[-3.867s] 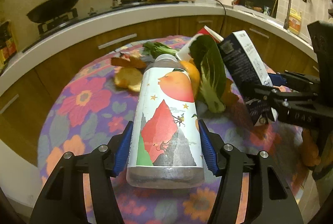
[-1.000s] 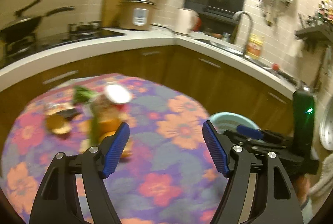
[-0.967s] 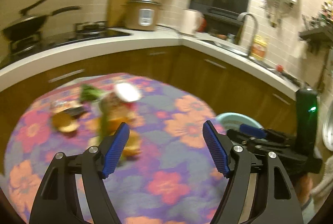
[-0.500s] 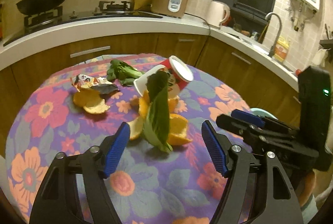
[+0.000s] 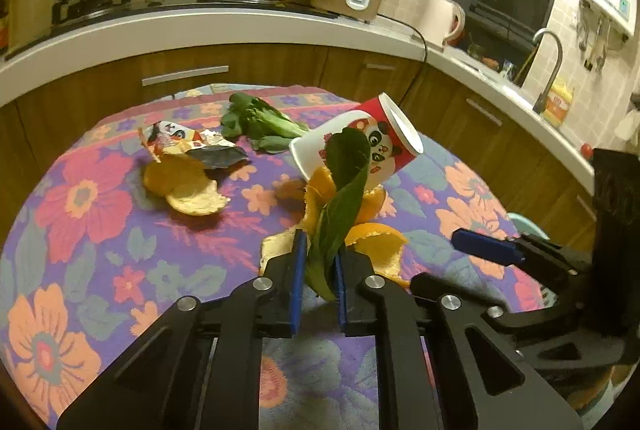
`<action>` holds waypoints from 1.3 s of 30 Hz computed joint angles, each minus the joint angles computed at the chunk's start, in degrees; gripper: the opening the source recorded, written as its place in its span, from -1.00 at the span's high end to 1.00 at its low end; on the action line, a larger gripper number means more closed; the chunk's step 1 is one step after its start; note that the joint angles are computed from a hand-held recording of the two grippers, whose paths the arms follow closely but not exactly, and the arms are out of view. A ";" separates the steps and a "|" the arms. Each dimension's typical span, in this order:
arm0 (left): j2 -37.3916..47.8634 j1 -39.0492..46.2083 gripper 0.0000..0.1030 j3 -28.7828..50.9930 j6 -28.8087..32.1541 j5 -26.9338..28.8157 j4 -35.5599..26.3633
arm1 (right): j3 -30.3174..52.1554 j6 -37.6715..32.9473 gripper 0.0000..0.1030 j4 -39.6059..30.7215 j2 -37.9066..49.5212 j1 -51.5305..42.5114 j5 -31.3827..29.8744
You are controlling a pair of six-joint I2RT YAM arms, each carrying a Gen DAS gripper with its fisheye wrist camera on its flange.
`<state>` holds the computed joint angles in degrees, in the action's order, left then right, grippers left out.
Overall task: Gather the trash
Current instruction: 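Grasp the orange peel with the right gripper while the left gripper grasps the bok choy leaf, then carry peel and leaf over the blue basket and open both grippers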
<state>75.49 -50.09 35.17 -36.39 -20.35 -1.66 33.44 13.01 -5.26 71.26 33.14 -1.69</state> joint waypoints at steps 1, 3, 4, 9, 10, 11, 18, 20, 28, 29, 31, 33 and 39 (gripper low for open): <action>-0.63 0.13 0.85 -0.60 -0.11 0.12 0.53 | 0.90 -0.38 -0.32 -0.17 1.32 0.50 0.69; -2.15 0.90 0.93 -2.13 -0.08 0.68 1.70 | 2.75 -1.14 -0.32 -0.69 4.02 1.01 0.97; -2.67 1.18 0.93 -2.55 -0.12 0.86 1.99 | 3.66 -1.70 -0.32 -0.89 5.30 1.18 0.80; -5.15 2.67 0.93 -4.67 -0.49 1.14 3.09 | 8.01 -3.23 -0.32 -2.00 10.84 3.00 2.41; -5.34 2.81 0.93 -4.82 -0.56 1.01 3.07 | 8.65 -3.31 -0.32 -2.26 11.63 3.07 2.54; -5.63 3.07 0.93 -5.15 -0.68 1.09 3.30 | 9.05 -3.39 -0.32 -2.24 12.20 3.16 2.84; -6.60 4.12 0.93 -6.32 -0.76 1.96 4.37 | 11.28 -2.88 -0.12 -3.40 14.82 3.63 4.48; -6.87 3.69 0.93 -6.35 -0.75 1.65 4.25 | 11.54 -2.94 0.19 -3.75 15.30 3.78 3.94; -9.55 0.92 0.94 -5.59 -0.79 -0.86 1.60 | 7.65 -1.68 0.66 -2.22 10.71 3.55 3.65; -9.86 0.61 0.94 -5.44 -0.79 -1.04 1.32 | 7.08 -1.53 0.67 -2.11 9.92 3.32 3.38; -10.33 -0.16 0.94 -5.08 -0.72 -1.50 0.84 | 4.87 -0.85 0.68 -1.81 6.86 2.99 3.24; -10.29 -1.27 0.94 -4.45 -0.70 -2.23 0.36 | 2.84 -0.29 0.68 -1.96 3.65 2.80 3.29; -8.22 -5.67 0.94 -1.82 -0.55 -4.18 -0.03 | -2.79 1.06 0.68 -5.39 -7.89 2.24 4.48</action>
<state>67.27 -55.75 33.35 -36.94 -24.53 -1.69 30.65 14.07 -10.66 63.37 35.38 2.79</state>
